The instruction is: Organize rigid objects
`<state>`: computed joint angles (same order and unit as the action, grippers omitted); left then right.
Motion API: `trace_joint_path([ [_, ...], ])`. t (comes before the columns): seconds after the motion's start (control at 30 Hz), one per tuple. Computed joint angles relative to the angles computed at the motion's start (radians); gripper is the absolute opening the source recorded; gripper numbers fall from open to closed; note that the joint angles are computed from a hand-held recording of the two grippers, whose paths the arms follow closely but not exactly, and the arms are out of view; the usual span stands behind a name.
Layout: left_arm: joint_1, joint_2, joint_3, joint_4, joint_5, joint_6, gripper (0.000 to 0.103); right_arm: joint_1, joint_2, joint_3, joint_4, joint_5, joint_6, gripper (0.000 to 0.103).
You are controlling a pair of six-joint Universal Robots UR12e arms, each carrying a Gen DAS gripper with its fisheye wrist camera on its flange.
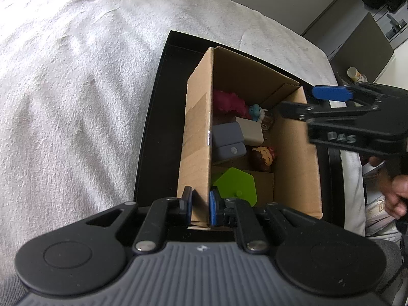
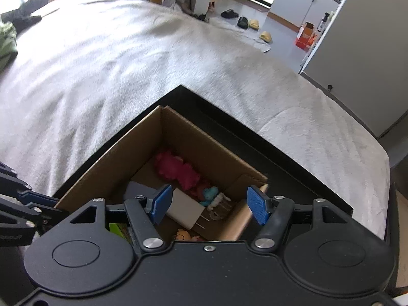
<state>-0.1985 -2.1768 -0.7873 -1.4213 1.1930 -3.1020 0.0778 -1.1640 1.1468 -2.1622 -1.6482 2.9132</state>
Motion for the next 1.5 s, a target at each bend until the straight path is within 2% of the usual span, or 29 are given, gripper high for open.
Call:
trace_joint_path([
  [0.27,0.003,0.004,-0.003,0.013,-0.005,-0.011,0.012,-0.030,-0.033,0.020,-0.006,0.036,0.087,0.065],
  [0.37,0.004,0.011,-0.010,0.032,-0.014,-0.012,0.012,-0.040,-0.051,0.037,-0.017,0.043,0.113,0.069],
  [0.67,-0.008,0.006,0.038,0.002,0.048,-0.005,0.015,-0.069,-0.108,0.084,-0.023,0.067,0.213,0.078],
  [0.8,-0.010,0.003,0.067,-0.010,0.052,-0.003,0.017,-0.076,-0.129,0.103,-0.029,0.074,0.234,0.083],
  [0.93,-0.015,-0.001,0.098,-0.012,0.060,0.008,0.032,-0.086,-0.149,0.122,-0.035,0.095,0.277,0.085],
  [1.03,-0.020,0.005,0.109,0.017,0.076,0.021,0.045,-0.090,-0.167,0.140,-0.052,0.102,0.303,0.089],
  [1.1,-0.021,0.006,0.118,0.021,0.076,0.018,0.052,-0.091,-0.179,0.155,-0.072,0.100,0.307,0.096],
  [1.17,-0.022,0.010,0.127,0.020,0.072,0.017,0.061,-0.092,-0.191,0.170,-0.089,0.094,0.322,0.098],
  [1.23,-0.023,0.016,0.127,0.029,0.071,0.025,0.067,-0.096,-0.203,0.182,-0.099,0.102,0.347,0.099],
  [1.33,-0.028,0.027,0.125,0.041,0.073,0.039,0.071,-0.098,-0.224,0.203,-0.118,0.098,0.385,0.103],
  [1.43,-0.028,0.045,0.111,0.059,0.058,0.041,0.084,-0.097,-0.243,0.220,-0.124,0.087,0.421,0.103],
  [1.5,-0.030,0.062,0.091,0.088,0.068,0.037,0.087,-0.095,-0.254,0.226,-0.117,0.065,0.450,0.103],
])
